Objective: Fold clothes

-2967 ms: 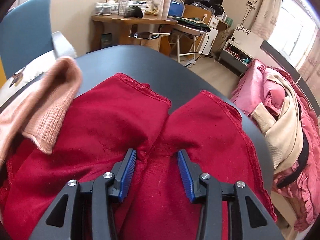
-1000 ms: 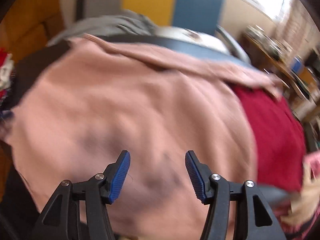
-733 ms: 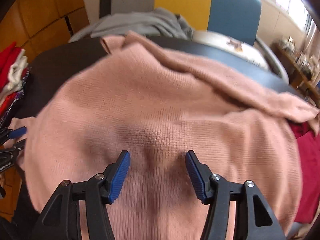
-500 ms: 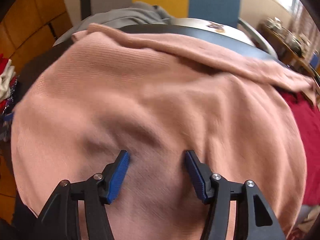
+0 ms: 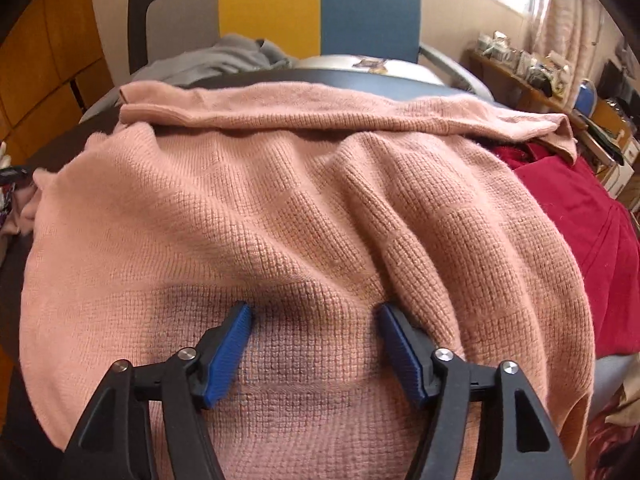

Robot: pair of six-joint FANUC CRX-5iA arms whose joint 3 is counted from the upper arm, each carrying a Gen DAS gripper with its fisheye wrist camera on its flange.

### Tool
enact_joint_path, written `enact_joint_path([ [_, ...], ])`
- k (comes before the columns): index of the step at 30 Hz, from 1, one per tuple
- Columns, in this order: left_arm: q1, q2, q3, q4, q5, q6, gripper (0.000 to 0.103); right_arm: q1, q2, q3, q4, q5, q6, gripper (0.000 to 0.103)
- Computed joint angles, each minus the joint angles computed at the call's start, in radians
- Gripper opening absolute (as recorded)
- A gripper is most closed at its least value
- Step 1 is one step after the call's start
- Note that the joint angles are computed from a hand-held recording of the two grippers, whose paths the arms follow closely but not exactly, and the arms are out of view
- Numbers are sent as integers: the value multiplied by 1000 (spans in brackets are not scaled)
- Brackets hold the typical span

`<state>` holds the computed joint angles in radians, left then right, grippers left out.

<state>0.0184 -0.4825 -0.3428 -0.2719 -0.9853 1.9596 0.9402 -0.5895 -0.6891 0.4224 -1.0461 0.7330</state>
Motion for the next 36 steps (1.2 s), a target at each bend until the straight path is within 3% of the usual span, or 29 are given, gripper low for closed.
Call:
enact_joint_path([
  [2, -12, -54, -20, 68, 62, -53, 46, -8, 8, 14, -13, -5, 1, 70],
  [4, -75, -62, -9, 85, 97, -79, 69, -18, 18, 30, -30, -11, 5, 70],
  [6, -129, -17, 18, 100, 117, -125, 70, -53, 53, 98, -104, -28, 59, 70],
  [9, -182, 75, 46, 153, 110, -157, 69, 28, 55, 121, -12, -31, 48, 69],
  [13, -242, 150, 44, 166, 91, -146, 62, 17, 173, 174, 87, 89, 127, 69],
  [16, -255, 157, 15, 164, 85, -129, 62, -48, 323, 266, 66, 177, 279, 69],
  [23, -230, 118, -59, 173, 124, -149, 65, -83, 583, 477, -31, 213, 568, 68],
  [24, -226, 113, -66, 176, 131, -154, 65, -84, 611, 511, -67, 207, 602, 59],
  [25, -228, 111, -67, 167, 131, -152, 66, -86, 636, 542, -99, 199, 636, 24],
  [26, -227, 108, -67, 159, 129, -151, 66, -97, 657, 568, -113, 206, 624, 4],
  [29, -213, 107, -57, 126, 111, -139, 66, -125, 720, 646, -154, 225, 586, 6],
  [36, -74, 106, -66, 108, 112, -193, 69, -184, 872, 831, -25, 269, 405, 6],
])
